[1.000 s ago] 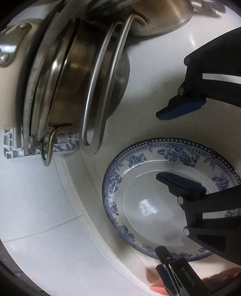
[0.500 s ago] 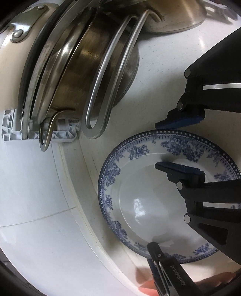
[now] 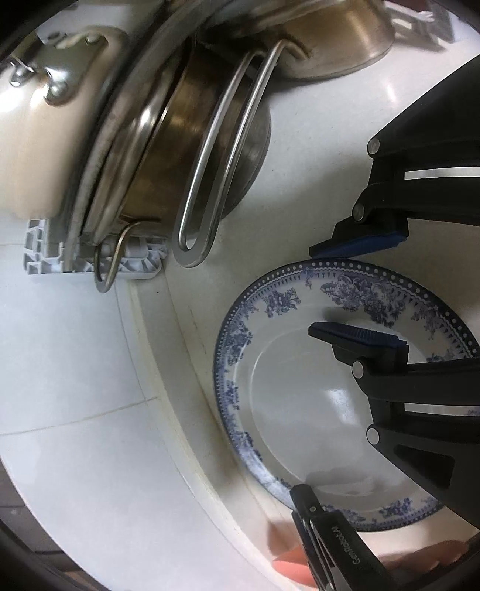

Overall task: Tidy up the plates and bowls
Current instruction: 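Lift and carry the small plate over the stacked plates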

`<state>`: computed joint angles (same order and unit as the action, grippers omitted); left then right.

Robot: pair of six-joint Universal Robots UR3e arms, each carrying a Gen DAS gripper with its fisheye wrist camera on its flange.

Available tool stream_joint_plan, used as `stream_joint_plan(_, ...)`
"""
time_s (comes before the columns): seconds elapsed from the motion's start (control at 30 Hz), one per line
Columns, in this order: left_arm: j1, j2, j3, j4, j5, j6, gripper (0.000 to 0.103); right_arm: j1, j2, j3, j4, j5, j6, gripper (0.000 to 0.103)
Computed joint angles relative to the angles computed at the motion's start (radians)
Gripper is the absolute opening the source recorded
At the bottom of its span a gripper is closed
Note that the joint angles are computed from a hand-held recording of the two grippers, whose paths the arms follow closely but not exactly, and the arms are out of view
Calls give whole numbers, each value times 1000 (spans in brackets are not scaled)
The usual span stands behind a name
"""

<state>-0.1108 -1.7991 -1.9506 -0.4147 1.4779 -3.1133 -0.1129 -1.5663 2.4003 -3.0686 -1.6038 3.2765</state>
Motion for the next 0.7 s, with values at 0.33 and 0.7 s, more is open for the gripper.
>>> stream_joint_plan(0.33,86,310,-209,-66,-64,39,34,92,-254,40,191,-78,58,36)
stream_joint_plan(0.7,225,737,-382,-292,-123,171,34,256,-516,6,519,-149,154,36)
